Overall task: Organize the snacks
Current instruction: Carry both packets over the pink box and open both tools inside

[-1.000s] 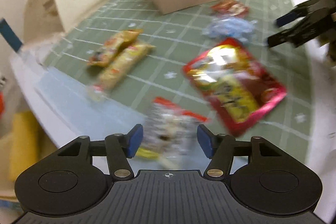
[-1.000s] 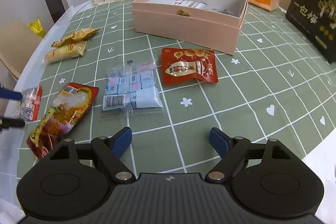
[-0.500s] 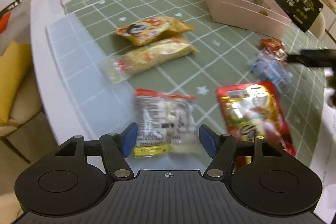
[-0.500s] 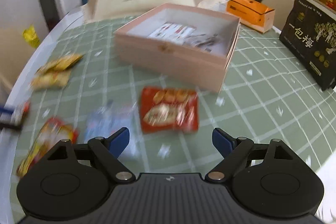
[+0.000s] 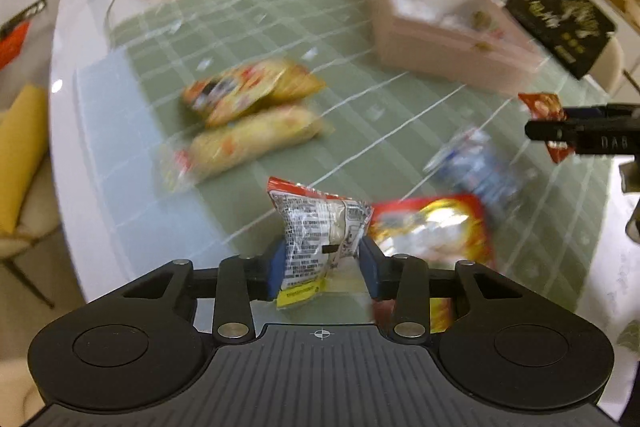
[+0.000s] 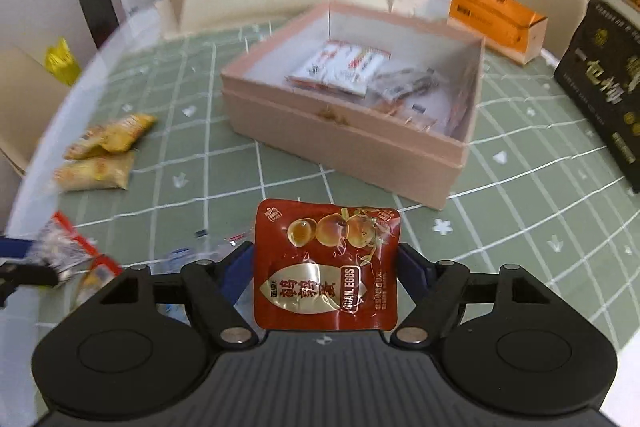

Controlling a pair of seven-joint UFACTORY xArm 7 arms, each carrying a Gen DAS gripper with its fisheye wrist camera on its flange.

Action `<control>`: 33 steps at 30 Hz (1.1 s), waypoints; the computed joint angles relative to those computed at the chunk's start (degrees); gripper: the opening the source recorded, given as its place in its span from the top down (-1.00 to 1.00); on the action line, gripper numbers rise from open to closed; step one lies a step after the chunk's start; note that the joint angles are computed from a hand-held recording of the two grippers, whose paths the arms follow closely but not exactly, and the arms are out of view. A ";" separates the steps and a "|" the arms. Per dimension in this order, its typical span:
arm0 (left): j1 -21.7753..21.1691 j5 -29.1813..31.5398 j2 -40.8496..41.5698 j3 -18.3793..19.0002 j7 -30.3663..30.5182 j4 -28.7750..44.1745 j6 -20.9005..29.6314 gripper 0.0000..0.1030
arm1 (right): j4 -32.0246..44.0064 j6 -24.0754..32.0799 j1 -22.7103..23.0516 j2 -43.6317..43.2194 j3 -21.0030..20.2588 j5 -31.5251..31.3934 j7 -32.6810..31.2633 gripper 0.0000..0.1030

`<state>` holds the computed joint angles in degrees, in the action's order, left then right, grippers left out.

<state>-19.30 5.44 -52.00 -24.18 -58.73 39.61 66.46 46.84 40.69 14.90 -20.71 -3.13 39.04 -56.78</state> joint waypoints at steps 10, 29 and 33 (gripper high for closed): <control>5.23 7.53 13.85 1.56 6.57 11.08 -17.69 0.18 | -1.71 2.77 -3.59 -5.92 -4.77 0.95 -1.08 -0.47; 13.26 5.61 5.92 6.56 -4.55 -6.33 -36.08 0.12 | 10.72 -3.30 0.82 3.43 -4.01 8.06 -1.90 -0.49; 17.70 7.48 -3.51 6.68 -5.48 -10.02 -27.01 0.12 | 21.75 -7.11 0.74 13.85 0.56 6.08 6.02 -0.53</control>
<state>-1.60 12.92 -55.51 -17.50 -64.21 29.59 39.45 68.59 33.58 15.64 -6.86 -2.57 45.13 -50.76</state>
